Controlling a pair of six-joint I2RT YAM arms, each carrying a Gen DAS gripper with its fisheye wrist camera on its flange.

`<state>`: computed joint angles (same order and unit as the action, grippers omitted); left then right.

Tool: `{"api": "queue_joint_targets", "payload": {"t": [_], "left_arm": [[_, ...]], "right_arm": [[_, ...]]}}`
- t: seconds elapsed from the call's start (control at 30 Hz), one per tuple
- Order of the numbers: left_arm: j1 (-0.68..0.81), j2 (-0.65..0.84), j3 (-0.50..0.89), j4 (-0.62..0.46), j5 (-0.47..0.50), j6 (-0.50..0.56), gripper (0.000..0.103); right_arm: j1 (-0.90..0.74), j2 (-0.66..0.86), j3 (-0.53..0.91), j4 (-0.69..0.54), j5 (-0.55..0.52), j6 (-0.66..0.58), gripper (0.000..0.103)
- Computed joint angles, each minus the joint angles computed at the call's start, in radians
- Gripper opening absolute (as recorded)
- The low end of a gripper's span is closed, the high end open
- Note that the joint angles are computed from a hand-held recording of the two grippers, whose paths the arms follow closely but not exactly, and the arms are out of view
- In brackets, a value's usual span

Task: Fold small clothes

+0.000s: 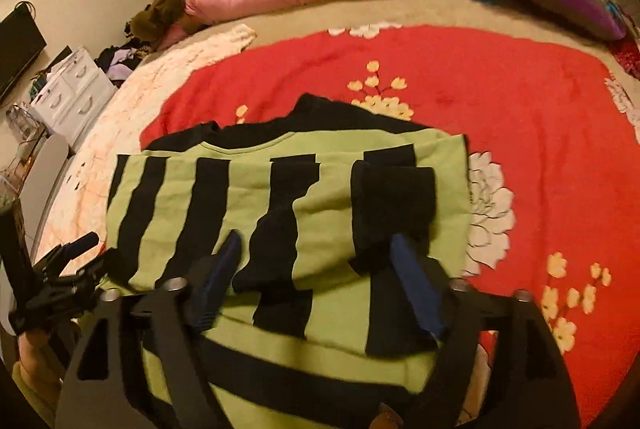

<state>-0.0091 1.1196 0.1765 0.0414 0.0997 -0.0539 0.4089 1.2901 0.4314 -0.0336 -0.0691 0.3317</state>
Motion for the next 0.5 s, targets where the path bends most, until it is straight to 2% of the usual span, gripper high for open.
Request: {"api": "queue_joint_targets", "payload": {"t": [0.13, 0.33, 0.5], "left_arm": [[0.027, -0.109, 0.028, -0.125, 0.033, -0.007, 0.093], [0.040, -0.326, 0.062, -0.317, 0.023, -0.003, 0.094], [0.085, -0.487, 0.094, -0.459, 0.052, 0.000, 0.094]], "right_arm": [[-0.015, -0.118, -0.025, -0.064, 0.006, 0.011, 0.091], [-0.036, -0.255, -0.033, -0.146, 0.004, 0.012, 0.091], [-0.047, -0.334, -0.036, -0.199, 0.001, 0.024, 0.091]]}}
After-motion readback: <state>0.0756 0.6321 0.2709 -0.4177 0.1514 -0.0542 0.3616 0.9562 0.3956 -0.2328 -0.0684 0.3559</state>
